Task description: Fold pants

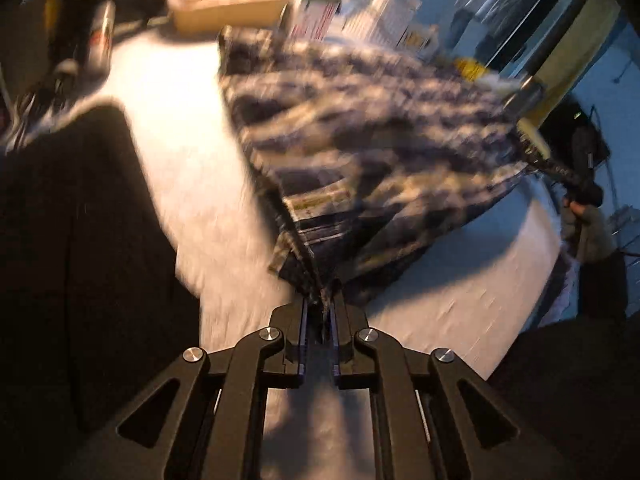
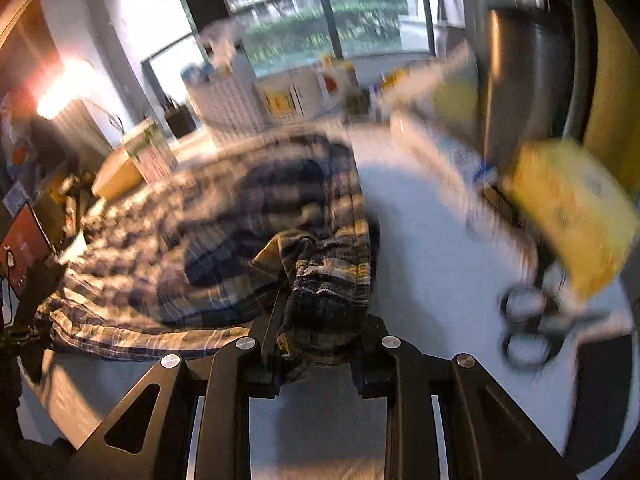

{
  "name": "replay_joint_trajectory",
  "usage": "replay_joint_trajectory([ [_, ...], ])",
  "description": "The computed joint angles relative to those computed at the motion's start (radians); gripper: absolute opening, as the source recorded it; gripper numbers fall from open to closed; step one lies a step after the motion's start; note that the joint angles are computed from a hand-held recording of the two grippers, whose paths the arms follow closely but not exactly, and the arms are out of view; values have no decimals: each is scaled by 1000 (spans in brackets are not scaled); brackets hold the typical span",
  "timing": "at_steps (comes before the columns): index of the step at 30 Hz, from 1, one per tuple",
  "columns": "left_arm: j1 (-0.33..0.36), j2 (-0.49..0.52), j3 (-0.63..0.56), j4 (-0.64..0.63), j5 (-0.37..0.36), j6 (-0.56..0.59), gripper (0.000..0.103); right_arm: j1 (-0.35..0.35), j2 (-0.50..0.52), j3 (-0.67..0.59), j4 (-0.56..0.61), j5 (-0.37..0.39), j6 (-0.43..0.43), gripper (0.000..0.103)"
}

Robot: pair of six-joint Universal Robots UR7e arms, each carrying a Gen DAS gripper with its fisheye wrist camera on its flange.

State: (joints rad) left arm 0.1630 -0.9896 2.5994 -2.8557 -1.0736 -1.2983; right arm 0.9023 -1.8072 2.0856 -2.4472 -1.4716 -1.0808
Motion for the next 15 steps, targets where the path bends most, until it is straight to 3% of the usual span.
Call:
replay_joint_trajectory([
  [2,-11,-28,7,36,-4,-36,9,-17,-1,17,-18,-26,-17,29],
  [3,-17,-50,3,91,-4,-57,9,-39,-14,34,-33,3,-55,32],
  [6,-19,-97,-22,234,-18,-92,9,-54,-30,61,-106,2,-89,64],
  [7,-39,-110,-35,305,-19,-121,9,-62,-39,70,-144,14,-86,70],
  [12,-69,-164,-110,550,72,-161,9,-118,-111,81,-196,177,-26,70],
  [15,-51,-110,-163,491,167,-64,9,-121,-156,101,-155,262,-59,70],
])
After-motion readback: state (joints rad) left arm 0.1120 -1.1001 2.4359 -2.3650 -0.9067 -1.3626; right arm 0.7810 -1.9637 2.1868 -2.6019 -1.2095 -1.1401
